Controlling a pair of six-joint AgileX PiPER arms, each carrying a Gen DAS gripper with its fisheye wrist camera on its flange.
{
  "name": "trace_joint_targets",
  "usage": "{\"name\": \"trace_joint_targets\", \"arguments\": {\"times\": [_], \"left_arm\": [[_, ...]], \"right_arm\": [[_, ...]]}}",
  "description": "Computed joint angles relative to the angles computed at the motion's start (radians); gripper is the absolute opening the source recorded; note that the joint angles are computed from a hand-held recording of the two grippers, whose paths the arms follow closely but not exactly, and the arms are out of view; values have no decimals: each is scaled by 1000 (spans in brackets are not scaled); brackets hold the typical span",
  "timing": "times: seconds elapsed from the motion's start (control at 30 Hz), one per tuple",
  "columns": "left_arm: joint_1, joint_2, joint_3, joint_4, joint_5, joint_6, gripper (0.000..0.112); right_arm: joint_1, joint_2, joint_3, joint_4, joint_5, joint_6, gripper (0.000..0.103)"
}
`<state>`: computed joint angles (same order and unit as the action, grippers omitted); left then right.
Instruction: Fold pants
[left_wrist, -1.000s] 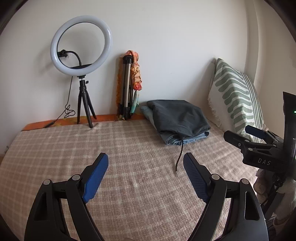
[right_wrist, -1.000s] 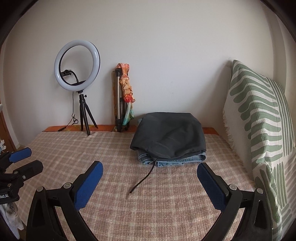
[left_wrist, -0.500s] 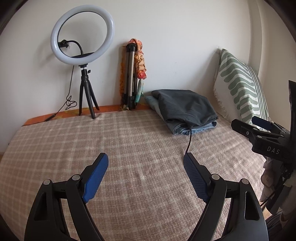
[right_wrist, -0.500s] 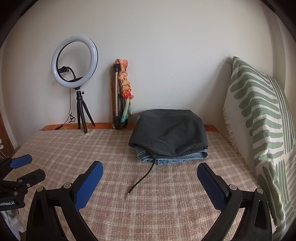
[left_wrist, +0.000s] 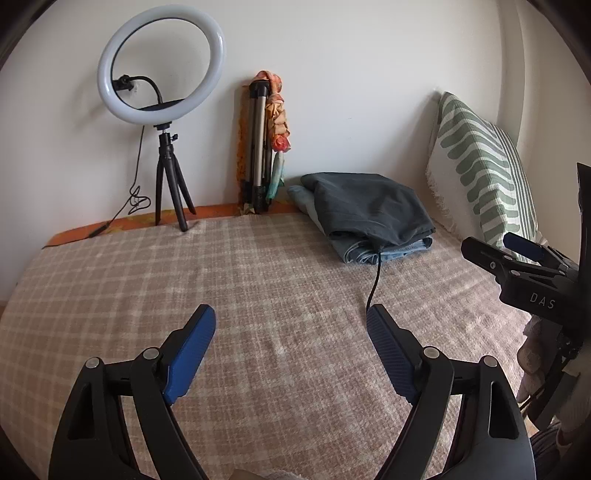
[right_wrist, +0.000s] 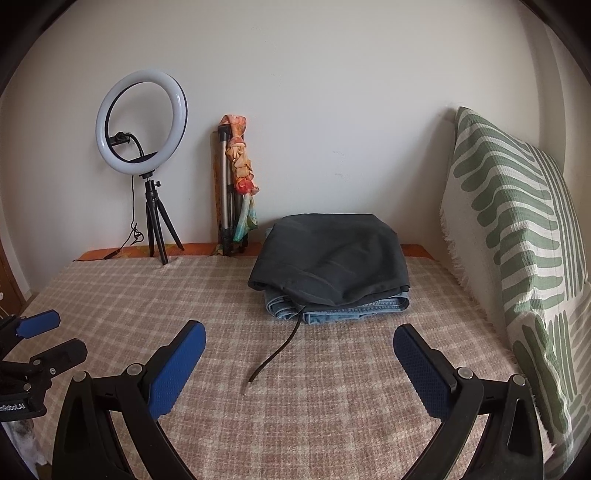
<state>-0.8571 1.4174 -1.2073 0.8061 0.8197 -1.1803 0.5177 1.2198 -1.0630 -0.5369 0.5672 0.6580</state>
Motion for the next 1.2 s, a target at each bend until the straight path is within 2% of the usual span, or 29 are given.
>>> {"name": "trace_joint_targets", "arguments": {"times": [0.07, 0.53, 1.2], "left_arm": [[3, 0, 0, -2, -3, -4, 89], [-12, 7, -17, 26, 55, -28, 89], [-11, 6, -25, 14, 54, -12, 89]], "right_arm": [[-1, 0, 1, -2, -1, 2, 103], [25, 10, -3, -45, 7, 46, 103], [46, 22, -13, -60, 13, 61, 103]]}}
